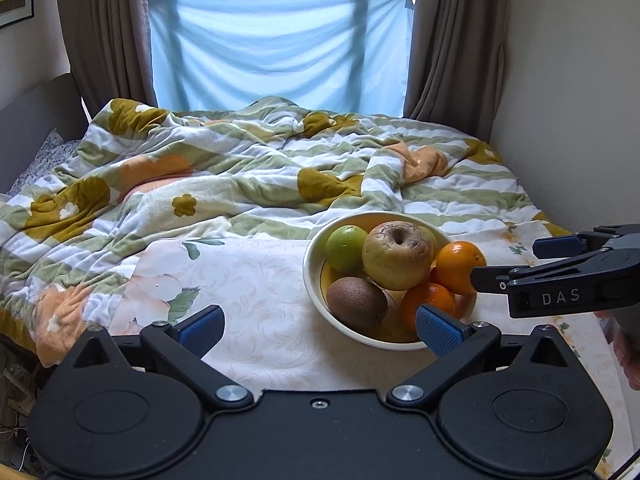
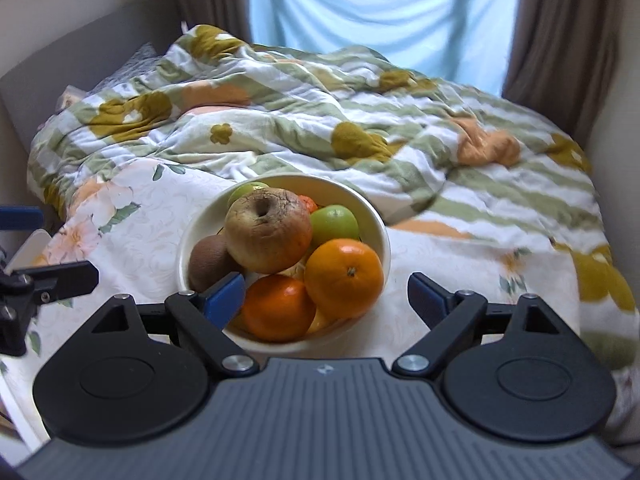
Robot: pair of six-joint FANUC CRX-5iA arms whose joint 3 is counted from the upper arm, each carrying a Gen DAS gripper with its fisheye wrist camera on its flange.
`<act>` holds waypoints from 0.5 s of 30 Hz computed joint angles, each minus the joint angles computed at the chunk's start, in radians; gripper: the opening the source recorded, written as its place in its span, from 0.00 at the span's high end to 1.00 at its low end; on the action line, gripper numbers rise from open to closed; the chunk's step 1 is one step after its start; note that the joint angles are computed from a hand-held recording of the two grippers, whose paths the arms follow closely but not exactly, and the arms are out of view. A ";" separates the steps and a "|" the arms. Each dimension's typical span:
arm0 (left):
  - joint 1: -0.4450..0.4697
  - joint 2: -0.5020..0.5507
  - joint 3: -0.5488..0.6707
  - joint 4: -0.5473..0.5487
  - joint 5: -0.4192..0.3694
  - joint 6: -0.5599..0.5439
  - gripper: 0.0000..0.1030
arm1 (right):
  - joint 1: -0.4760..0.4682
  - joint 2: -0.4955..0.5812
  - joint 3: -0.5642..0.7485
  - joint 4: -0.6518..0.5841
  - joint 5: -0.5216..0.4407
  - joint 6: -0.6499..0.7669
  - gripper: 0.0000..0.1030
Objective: Organize fruits
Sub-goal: 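Lower the orange into the bowl and open the right tool, then grasp the small tangerine with the left tool while the right tool grasps the red tomato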
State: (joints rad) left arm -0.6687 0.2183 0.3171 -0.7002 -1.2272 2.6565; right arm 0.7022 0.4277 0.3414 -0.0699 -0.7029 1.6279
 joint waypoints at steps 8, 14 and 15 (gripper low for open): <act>-0.026 -0.039 -0.026 -0.005 0.027 -0.035 0.00 | 0.050 -0.127 -0.138 0.119 0.033 -0.251 0.00; -0.028 -0.056 -0.041 0.018 0.062 -0.064 0.00 | 0.066 -0.222 -0.237 0.178 0.051 -0.407 0.00; -0.026 -0.056 -0.042 0.026 0.069 -0.071 0.00 | 0.069 -0.238 -0.259 0.199 0.058 -0.437 0.00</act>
